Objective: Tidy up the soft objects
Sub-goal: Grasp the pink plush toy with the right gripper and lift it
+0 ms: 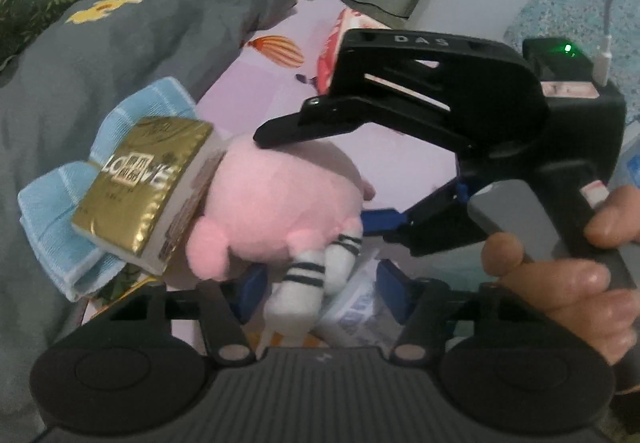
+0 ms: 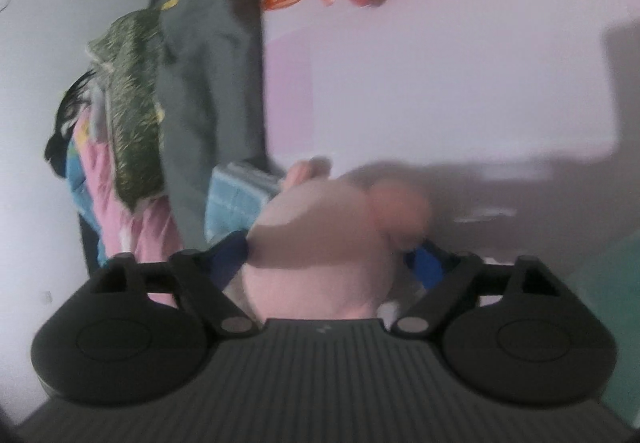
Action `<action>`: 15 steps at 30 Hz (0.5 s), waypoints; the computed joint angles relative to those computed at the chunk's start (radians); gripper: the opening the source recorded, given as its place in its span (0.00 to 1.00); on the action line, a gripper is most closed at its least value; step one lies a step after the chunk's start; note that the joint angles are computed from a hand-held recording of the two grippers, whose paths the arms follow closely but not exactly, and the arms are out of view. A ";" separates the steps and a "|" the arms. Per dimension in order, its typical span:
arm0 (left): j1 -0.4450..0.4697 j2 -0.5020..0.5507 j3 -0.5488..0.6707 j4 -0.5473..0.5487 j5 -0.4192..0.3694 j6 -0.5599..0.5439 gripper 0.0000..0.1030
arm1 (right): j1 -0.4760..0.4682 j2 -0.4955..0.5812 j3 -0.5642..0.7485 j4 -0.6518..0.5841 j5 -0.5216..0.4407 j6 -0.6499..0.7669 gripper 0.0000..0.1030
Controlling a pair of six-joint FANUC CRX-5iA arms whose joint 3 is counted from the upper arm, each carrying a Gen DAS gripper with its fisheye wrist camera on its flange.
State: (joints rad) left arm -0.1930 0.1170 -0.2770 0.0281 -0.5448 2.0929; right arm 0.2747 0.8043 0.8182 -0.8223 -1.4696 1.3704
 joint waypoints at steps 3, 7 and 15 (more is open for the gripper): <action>-0.017 -0.008 0.015 -0.033 -0.005 0.018 0.57 | -0.002 -0.037 -0.029 0.015 0.028 0.034 0.75; -0.033 -0.029 0.021 -0.052 0.002 0.015 0.57 | -0.025 -0.078 -0.065 -0.012 0.044 0.063 0.73; -0.095 -0.098 0.031 -0.117 0.007 0.026 0.57 | -0.077 -0.194 -0.157 -0.081 0.059 0.144 0.72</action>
State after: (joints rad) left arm -0.2883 0.0187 -0.2462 -0.0890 -0.5376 2.1185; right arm 0.1981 0.6102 0.6610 -0.9036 -1.4105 1.5144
